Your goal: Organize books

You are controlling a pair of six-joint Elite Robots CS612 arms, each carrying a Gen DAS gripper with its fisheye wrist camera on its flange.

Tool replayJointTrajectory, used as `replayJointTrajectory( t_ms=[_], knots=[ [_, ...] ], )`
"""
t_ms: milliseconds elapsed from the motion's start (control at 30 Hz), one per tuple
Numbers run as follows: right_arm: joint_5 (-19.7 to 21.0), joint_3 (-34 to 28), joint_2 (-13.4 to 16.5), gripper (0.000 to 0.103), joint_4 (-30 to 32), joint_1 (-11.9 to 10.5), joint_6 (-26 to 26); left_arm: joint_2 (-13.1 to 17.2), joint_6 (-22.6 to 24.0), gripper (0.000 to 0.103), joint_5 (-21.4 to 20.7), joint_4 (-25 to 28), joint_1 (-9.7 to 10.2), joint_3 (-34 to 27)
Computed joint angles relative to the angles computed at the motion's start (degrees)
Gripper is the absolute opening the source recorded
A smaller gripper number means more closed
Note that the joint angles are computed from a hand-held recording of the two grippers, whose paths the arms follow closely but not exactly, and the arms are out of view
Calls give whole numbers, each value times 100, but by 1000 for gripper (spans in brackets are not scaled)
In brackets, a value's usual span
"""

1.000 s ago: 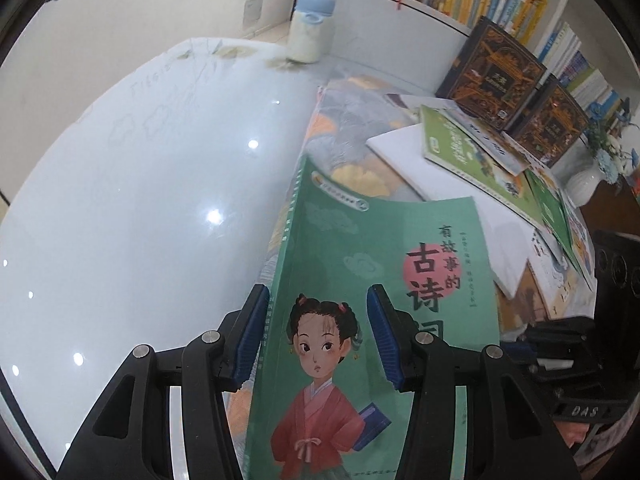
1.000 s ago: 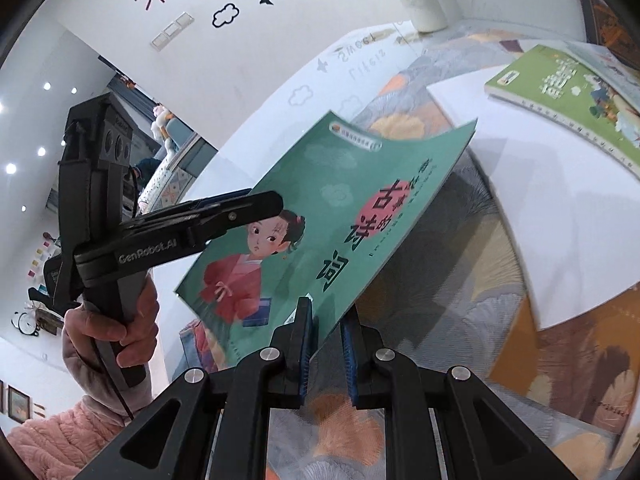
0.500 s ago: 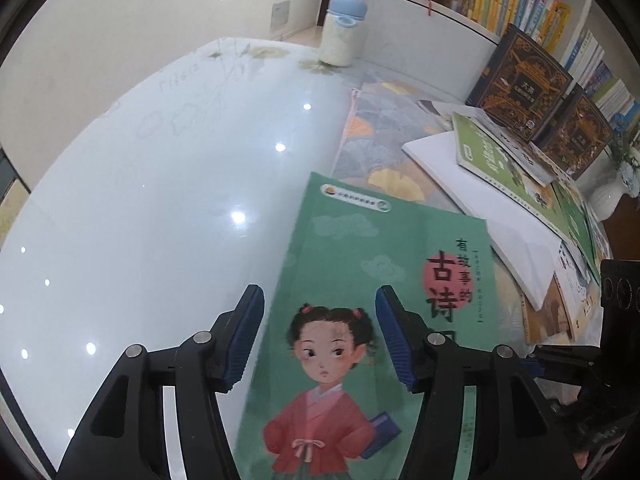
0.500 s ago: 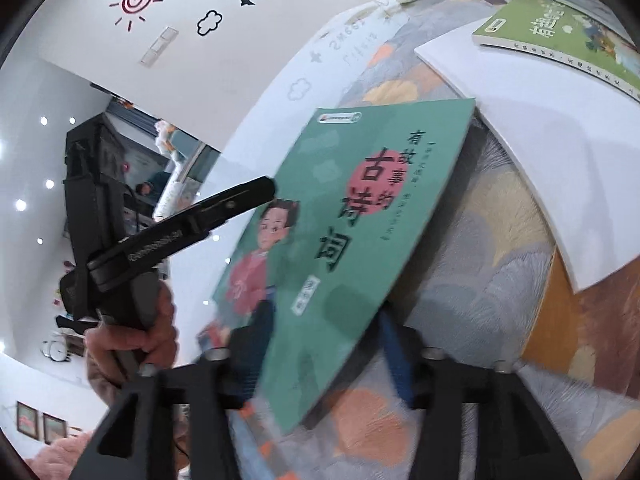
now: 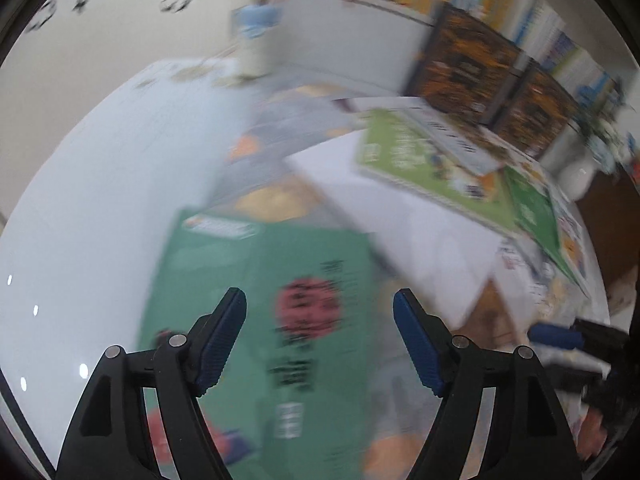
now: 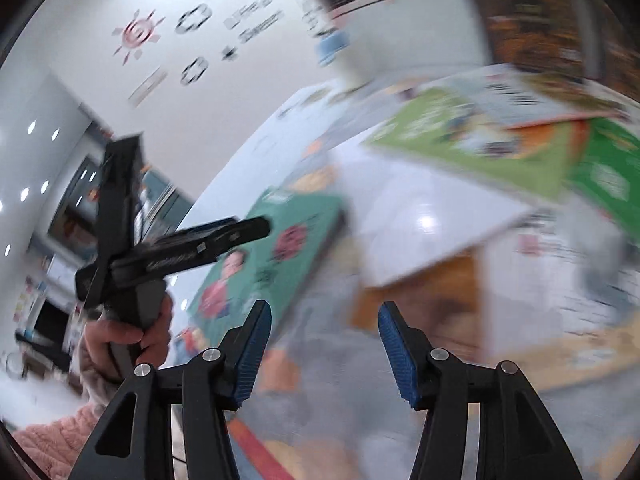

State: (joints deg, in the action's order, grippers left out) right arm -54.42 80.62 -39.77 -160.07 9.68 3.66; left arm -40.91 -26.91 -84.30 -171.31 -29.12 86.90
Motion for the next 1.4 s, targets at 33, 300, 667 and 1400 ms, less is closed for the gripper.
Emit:
replayJointTrajectory(
  t_ms=[33, 300, 667, 1400],
  knots=[
    [-68, 142, -57, 54, -198, -93, 150, 31, 97, 75, -52, 11, -47, -92],
    [-1222, 958, -409, 54, -1186, -787, 1120, 696, 878, 75, -417, 249, -481, -1469],
    [-2331, 1423, -473, 54, -2103, -1393, 1630, 1810, 1221, 75, -981, 1092, -951, -3571],
    [-1884, 896, -185, 61, -835, -1646, 1878, 2289, 1914, 76, -1079, 2237, -1213, -4545]
  ],
)
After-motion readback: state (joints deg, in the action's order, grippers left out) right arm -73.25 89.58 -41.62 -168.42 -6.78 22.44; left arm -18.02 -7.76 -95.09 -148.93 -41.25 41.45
